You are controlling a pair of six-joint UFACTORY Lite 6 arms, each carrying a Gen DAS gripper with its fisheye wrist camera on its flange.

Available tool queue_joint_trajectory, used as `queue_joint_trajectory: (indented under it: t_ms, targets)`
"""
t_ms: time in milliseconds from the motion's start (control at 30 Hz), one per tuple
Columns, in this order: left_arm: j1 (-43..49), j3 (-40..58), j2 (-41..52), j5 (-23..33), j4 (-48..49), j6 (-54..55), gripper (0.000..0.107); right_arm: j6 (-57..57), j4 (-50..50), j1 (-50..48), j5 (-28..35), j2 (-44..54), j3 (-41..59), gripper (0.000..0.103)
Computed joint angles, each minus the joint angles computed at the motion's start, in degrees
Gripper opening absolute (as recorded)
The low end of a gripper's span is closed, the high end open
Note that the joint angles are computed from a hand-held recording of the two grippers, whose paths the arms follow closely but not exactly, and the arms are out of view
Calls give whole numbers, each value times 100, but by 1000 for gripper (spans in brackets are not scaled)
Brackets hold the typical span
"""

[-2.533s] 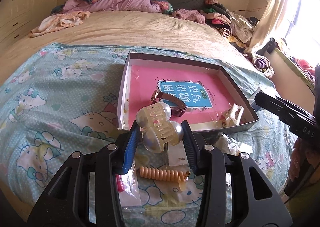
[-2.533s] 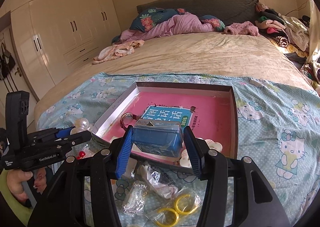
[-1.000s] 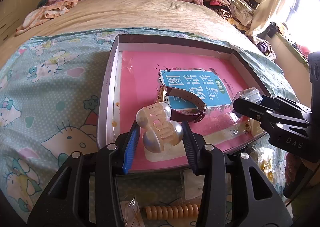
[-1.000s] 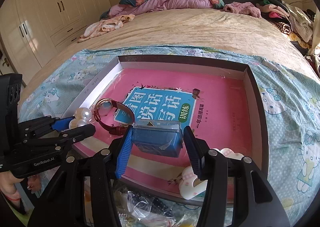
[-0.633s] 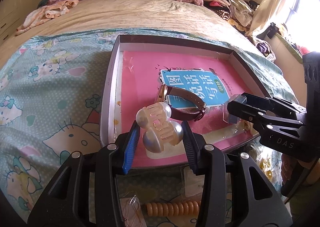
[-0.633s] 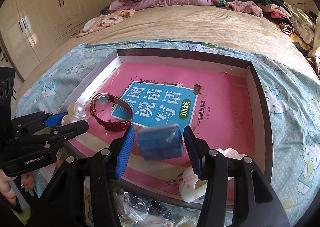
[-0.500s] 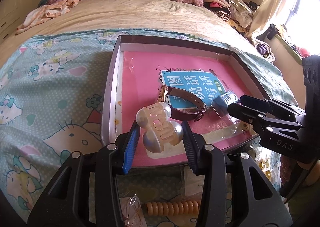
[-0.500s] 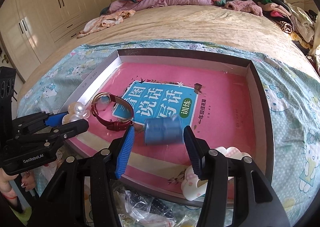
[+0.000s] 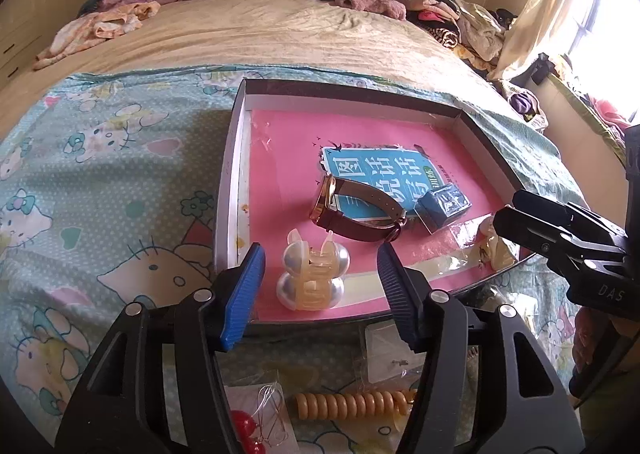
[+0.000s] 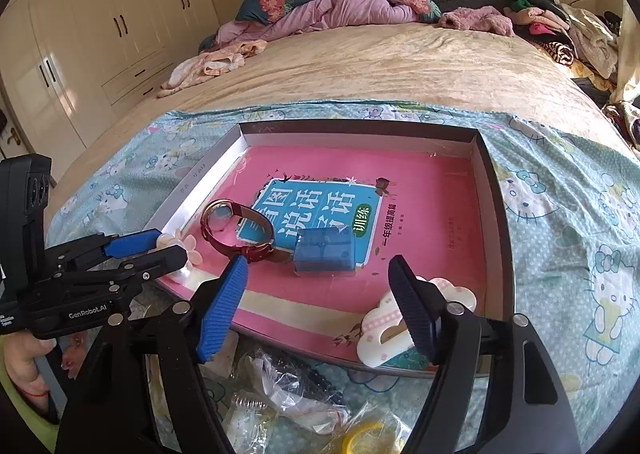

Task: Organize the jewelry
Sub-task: 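Withdraw both tools from the tray back above the bed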

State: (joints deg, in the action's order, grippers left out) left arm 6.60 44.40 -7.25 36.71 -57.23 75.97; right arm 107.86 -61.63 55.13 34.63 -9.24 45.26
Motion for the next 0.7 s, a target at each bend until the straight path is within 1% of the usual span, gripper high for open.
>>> queue_joint_trajectory:
  t_ms: [67, 167, 233, 333, 400, 467, 500, 600, 633, 700]
  targets:
    - [73, 9, -45, 77, -10, 10, 56, 42, 12, 98, 137, -115, -38, 78]
    - [128, 14, -128, 131, 28, -66, 62, 115, 22, 228, 355, -258, -68, 82]
    - [164, -3, -206, 141, 38, -106, 69, 206, 5, 307, 488, -363, -110, 86]
    - [234, -23, -316, 188, 62, -149, 74, 238, 29, 393, 632, -551, -186, 88]
    - [266, -25, -376, 212, 105, -210, 74, 256, 45, 473, 755, -631, -205, 90]
    - [321, -39, -456, 226, 124, -257, 79, 262, 73, 531, 844, -699, -215, 93]
    - [345, -40, -489, 223, 142, -292, 85, 280, 74, 568, 894, -753, -242, 93]
    - [437, -41, -583, 280, 174, -327, 87, 310, 108, 662, 1051, -862, -257, 96]
    - [466, -35, -610, 297, 193, -348, 90, 324, 110, 692, 1089, -903, -266, 97]
    - [567, -18, -665, 390, 206, -352, 93, 330, 113, 768, 1196, -972, -261, 97]
